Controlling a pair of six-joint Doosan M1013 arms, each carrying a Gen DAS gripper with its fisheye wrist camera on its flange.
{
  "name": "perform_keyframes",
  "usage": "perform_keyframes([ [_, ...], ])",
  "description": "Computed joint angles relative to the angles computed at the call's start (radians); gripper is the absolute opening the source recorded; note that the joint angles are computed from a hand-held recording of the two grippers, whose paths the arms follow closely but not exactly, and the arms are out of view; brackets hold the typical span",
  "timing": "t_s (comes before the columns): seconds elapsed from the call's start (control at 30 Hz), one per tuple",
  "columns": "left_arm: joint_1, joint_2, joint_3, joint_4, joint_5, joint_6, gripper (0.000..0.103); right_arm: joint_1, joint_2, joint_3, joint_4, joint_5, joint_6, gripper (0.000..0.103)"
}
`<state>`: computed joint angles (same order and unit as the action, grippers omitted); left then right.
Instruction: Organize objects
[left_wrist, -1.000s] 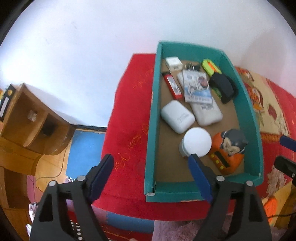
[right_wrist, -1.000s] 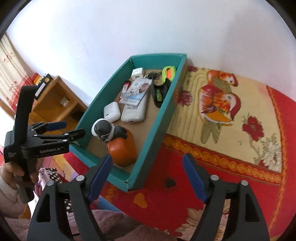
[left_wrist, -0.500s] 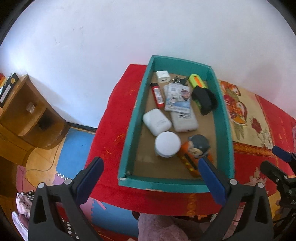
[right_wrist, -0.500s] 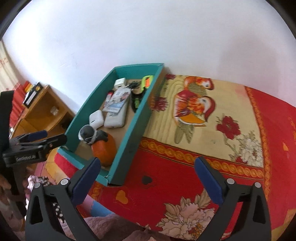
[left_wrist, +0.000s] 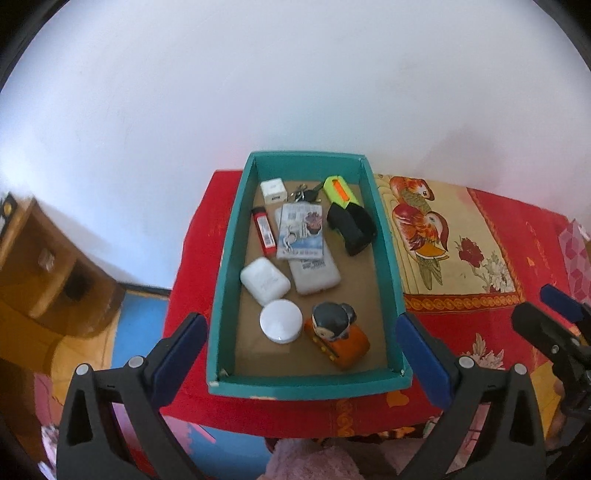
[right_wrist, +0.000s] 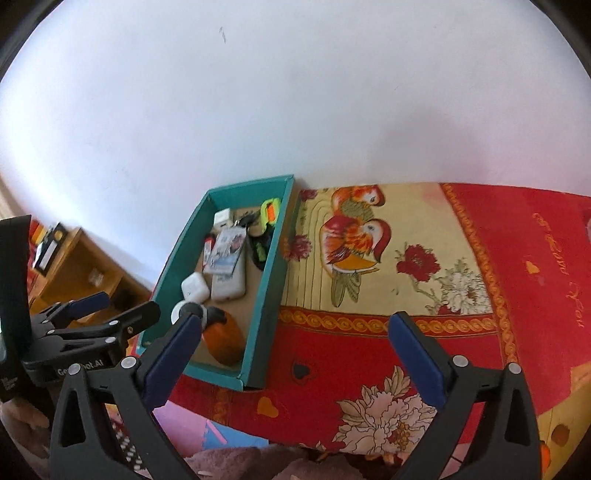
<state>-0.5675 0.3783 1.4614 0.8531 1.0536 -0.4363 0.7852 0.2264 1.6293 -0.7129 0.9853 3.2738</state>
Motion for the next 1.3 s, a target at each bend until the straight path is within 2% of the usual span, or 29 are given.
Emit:
perform_keyframes([
  [0.2, -0.002, -0.014, 0.017, 0.047, -0.026, -0.025, 0.103, 0.027, 0.033, -0.046, -0.055, 0.106, 0.042, 0.103],
  [0.3, -0.003, -0.01, 0.019, 0.057, -0.027, -0.023, 0.103, 0.03, 0.048, -0.055, -0.039, 0.131, 0.049, 0.103],
  [0.8, -0.001, 0.002, 0.044, 0.036, -0.081, -0.027, 0.103, 0.034, 0.076, -0.057, 0.023, 0.149, 0.106, 0.103],
  [1.3, -0.002, 0.011, 0.03, 0.012, -0.07, -0.006, 0.103, 0.029, 0.077, -0.058, 0.032, 0.142, 0.093, 0.103],
])
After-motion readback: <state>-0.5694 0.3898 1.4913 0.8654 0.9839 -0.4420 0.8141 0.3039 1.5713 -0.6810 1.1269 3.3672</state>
